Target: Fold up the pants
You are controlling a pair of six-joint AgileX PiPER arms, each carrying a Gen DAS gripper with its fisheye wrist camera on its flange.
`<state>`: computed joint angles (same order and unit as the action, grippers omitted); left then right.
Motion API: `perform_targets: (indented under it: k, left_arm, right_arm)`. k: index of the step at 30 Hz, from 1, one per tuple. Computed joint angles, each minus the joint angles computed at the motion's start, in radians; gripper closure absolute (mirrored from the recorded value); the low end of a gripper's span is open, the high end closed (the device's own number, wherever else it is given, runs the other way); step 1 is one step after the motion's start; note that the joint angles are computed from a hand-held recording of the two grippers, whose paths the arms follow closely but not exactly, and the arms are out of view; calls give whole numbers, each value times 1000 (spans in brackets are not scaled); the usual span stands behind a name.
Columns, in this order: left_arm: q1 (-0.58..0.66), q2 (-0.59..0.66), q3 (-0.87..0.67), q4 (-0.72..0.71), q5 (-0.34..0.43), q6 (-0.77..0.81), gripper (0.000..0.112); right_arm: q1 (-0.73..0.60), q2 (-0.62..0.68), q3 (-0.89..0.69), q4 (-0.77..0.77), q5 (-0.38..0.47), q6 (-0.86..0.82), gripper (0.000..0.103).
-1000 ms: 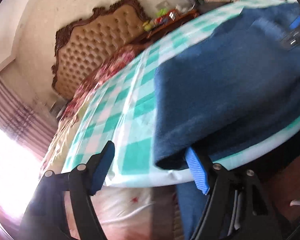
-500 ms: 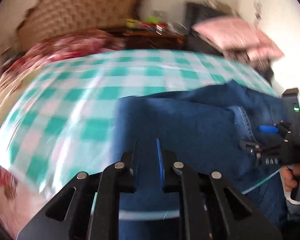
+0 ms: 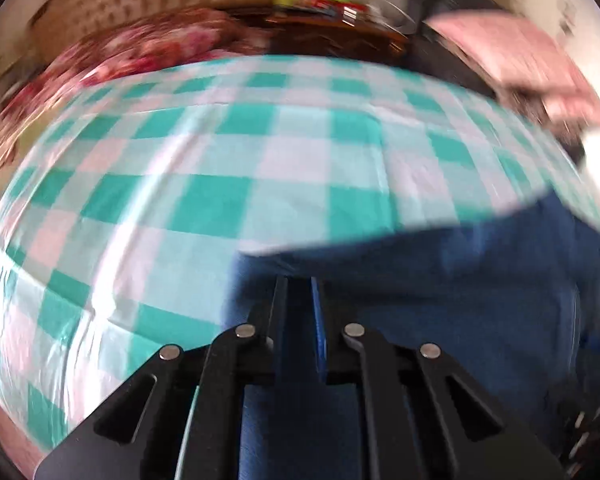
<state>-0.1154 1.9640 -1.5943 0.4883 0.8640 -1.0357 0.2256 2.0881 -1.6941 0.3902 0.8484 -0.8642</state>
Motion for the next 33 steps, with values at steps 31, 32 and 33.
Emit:
perform_targets:
  k: [31,32,33]
  left_arm:
    - [-474,-262,459,259,185,-618,55]
    - [-478,-264,462,264,187,-625,54]
    - [-478,-270,472,268,182,-633,54]
  right_arm:
    - [29,-16,2,-69,-26,76,14]
    - [33,-15,-9,-87,-23,104,16]
    - [36,-24,-11,-98,-36,133,25]
